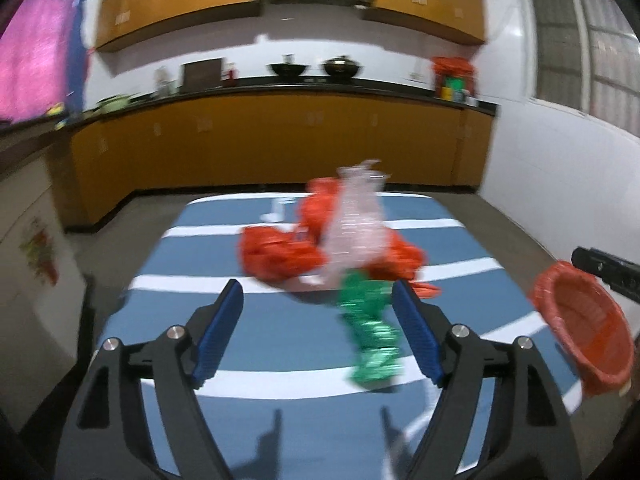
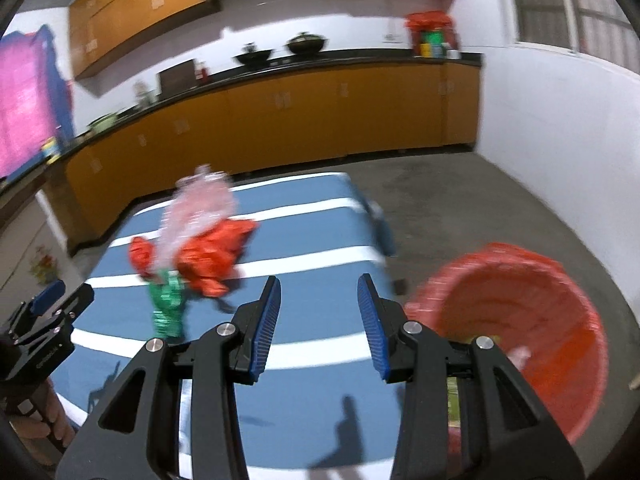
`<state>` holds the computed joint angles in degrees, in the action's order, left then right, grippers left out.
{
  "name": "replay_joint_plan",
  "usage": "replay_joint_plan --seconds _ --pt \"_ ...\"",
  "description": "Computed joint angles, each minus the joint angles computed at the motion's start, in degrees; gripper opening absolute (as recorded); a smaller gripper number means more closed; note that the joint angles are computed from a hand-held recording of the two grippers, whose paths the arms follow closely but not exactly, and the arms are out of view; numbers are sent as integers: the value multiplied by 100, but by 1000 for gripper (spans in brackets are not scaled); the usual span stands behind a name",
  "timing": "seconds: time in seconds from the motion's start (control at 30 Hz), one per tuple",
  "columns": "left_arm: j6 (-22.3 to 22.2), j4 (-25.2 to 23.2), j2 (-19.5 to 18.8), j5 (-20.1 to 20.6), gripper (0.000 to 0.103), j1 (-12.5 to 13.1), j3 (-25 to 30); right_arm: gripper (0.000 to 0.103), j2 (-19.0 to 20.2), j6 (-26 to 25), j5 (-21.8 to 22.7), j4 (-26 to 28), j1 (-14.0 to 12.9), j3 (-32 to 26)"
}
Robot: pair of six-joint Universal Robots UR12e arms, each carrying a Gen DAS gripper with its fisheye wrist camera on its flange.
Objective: Collect trash
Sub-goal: 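Move both tools back to the bag pile on the table, then grasp the dark green bag with the right tool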
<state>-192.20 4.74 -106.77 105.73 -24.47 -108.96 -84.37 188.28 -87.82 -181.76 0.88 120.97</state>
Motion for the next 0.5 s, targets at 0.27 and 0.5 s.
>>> replay_joint_plan --seconds 0.27,0.5 --pt "-397 32 286 239 78 339 -416 41 575 -191 426 239 514 -576" --pt "-670 -15 418 186 78 571 -654 41 854 -329 803 316 733 -781"
